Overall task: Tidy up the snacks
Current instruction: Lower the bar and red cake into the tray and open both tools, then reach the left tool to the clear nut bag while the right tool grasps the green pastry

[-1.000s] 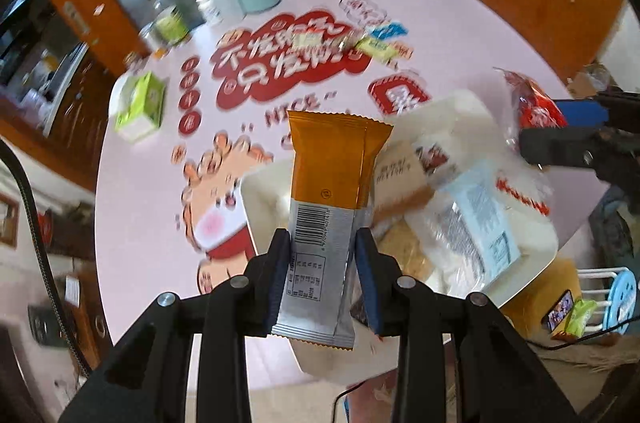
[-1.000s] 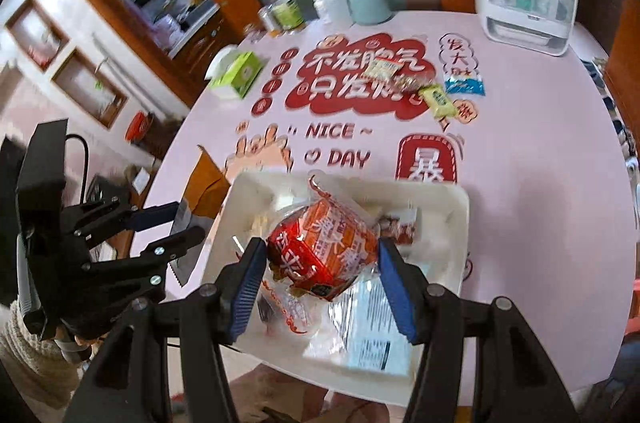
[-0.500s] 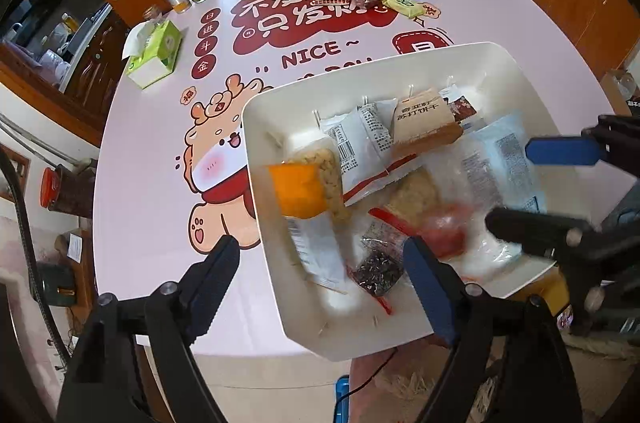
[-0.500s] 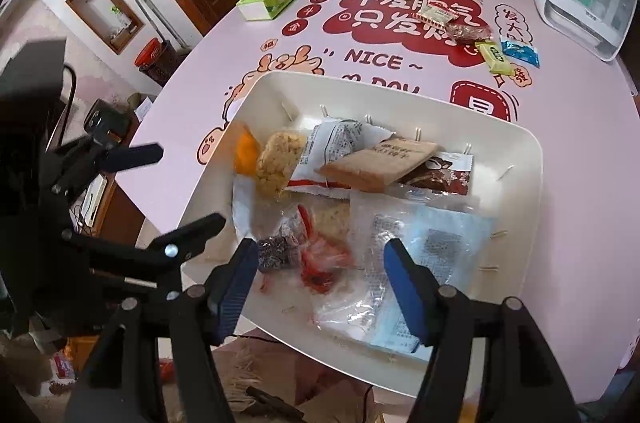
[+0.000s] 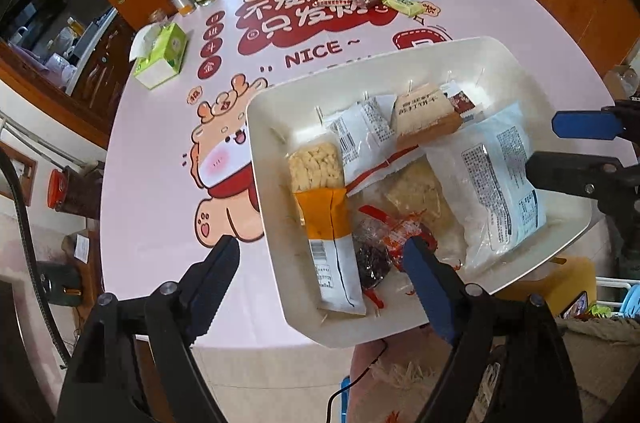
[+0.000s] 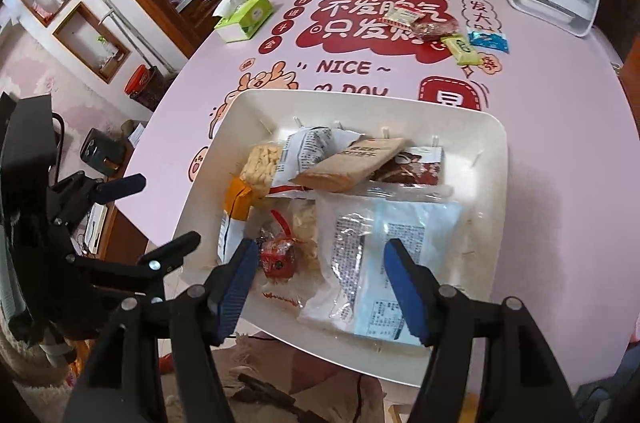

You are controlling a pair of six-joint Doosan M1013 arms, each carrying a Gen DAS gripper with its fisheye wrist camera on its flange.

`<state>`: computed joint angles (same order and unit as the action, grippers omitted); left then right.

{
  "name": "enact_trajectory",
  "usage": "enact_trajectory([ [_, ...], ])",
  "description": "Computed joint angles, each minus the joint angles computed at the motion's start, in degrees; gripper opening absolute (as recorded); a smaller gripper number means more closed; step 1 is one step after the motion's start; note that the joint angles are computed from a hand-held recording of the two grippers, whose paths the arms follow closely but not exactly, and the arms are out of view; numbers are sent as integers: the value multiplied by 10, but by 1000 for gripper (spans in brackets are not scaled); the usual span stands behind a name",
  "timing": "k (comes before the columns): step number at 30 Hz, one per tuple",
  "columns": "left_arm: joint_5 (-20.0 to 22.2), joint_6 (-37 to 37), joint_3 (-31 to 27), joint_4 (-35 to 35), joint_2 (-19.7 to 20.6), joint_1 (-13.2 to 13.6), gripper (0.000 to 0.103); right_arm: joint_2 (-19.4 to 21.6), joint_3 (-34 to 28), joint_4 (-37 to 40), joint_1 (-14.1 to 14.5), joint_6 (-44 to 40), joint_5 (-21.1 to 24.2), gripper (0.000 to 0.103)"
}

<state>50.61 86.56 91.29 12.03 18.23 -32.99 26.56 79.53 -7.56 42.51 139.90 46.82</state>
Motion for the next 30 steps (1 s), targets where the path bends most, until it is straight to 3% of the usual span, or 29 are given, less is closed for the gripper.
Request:
enact_trajectory([
  [8, -12, 14, -15, 3, -1, -8, 83, -22, 18, -53, 3, 46, -2, 66],
  [17, -57, -13, -57, 101, -5, -24, 83, -53, 21, -133, -11, 63, 12, 66],
  [24, -45, 10, -161, 77, 32, -12, 84, -44, -34, -157, -46, 13, 55, 66],
  [30, -20, 64, -292, 47, 109, -8, 87, -4, -110, -179, -86, -19, 95, 66],
])
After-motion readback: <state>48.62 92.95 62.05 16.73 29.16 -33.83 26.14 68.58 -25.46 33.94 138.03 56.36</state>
